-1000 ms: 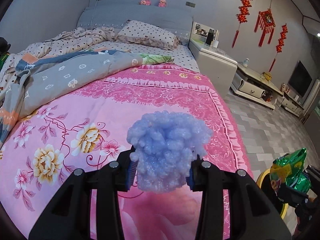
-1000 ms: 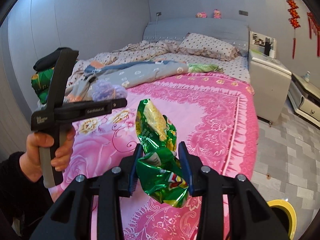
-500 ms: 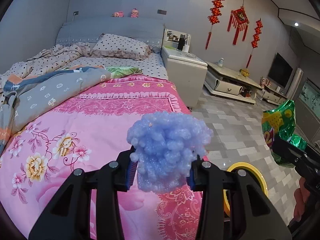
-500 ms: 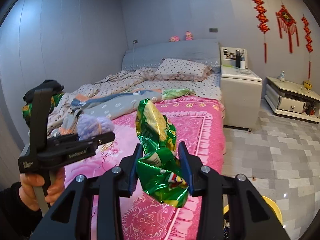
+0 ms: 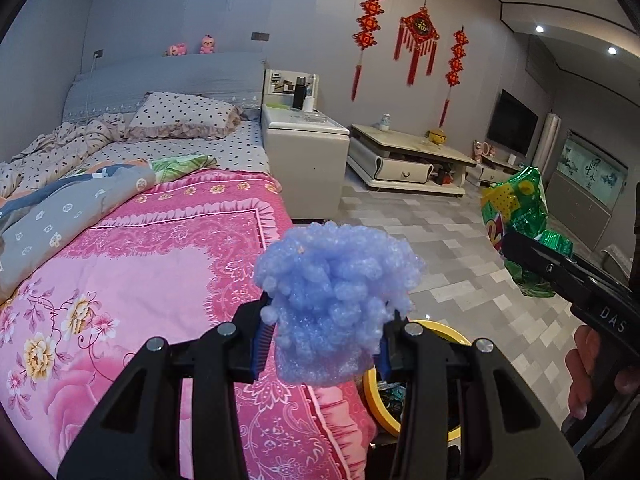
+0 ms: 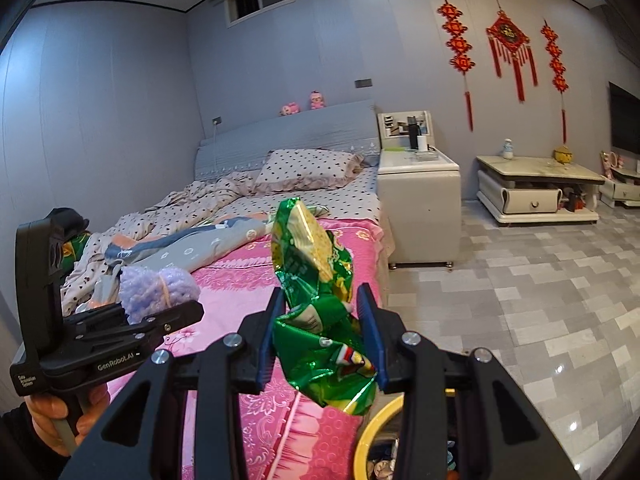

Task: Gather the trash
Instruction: 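Lift the blue ball and green chip bag and carry them over the bin with both tools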

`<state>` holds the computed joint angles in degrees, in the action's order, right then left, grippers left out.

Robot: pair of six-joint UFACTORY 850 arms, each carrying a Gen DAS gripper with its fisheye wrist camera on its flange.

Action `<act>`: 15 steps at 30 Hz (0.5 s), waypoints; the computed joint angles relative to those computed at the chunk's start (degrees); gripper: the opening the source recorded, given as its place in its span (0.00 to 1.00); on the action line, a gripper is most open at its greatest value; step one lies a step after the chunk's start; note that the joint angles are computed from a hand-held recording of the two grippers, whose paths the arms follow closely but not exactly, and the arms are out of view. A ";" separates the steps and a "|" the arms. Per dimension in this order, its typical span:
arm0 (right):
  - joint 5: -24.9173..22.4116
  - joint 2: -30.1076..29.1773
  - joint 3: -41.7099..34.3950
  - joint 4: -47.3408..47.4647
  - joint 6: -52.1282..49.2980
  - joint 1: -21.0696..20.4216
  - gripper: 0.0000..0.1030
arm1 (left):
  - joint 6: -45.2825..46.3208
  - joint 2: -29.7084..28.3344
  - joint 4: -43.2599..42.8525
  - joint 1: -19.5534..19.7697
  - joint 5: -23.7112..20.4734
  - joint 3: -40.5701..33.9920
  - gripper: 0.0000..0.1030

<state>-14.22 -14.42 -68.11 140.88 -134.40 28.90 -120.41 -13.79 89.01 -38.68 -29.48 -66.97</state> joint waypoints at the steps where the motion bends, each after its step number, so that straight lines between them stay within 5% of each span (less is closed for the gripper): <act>1: 0.00 0.12 0.17 0.70 -0.38 -0.50 0.34 | 0.68 -0.89 -0.04 -0.57 -0.05 -1.07 0.37; 15: 2.44 -0.64 2.53 5.01 0.13 -6.30 0.34 | 10.24 -12.85 -6.57 -1.93 5.74 -13.30 0.38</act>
<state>-11.78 -15.06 -65.57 145.90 -134.27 22.60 -110.16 -26.64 82.45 -40.62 -23.75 -80.27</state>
